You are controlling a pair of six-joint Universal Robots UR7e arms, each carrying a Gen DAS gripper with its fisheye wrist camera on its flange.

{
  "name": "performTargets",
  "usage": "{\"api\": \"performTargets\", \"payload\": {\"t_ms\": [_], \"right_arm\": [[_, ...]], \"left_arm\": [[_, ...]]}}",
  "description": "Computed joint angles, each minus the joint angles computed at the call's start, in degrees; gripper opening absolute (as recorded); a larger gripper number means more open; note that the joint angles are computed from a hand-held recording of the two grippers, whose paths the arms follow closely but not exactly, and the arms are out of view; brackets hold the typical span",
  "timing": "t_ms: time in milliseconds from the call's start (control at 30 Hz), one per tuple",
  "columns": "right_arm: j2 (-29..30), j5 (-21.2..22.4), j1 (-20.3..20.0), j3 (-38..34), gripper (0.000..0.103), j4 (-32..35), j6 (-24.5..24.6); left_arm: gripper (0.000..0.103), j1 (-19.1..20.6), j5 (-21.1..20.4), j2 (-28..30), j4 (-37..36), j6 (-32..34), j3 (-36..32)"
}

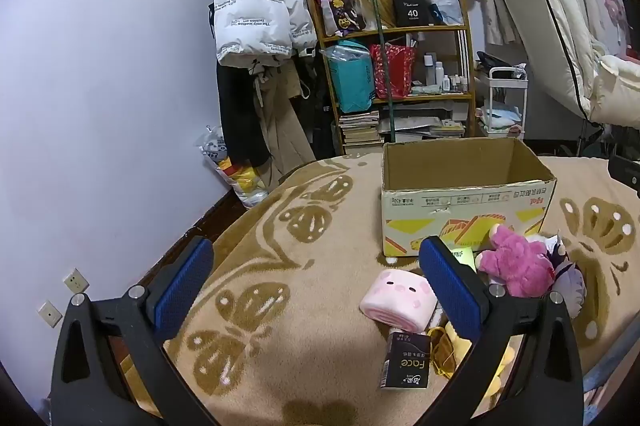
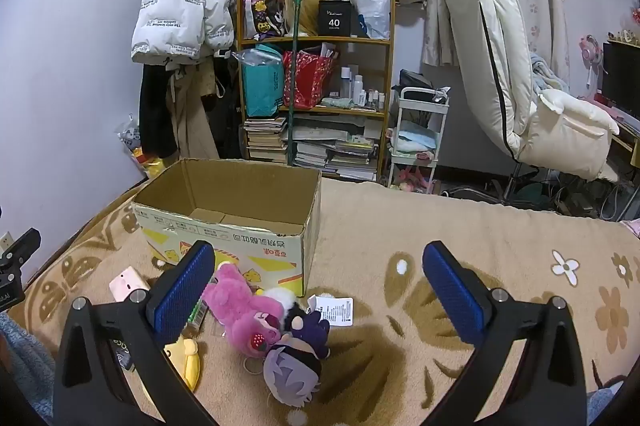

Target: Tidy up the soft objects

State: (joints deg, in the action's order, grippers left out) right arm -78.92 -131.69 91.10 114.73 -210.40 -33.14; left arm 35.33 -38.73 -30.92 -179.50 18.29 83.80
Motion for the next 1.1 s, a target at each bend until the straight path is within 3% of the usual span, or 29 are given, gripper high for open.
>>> {"api": "performTargets", "payload": {"t_ms": [1100], "right_arm": [[-0.1, 0.3, -0.1, 0.0, 0.103, 0.1, 0.1]], "left_arm": [[0.102, 0.1, -1.6, 0.0, -0.7, 0.3, 0.2]]}}
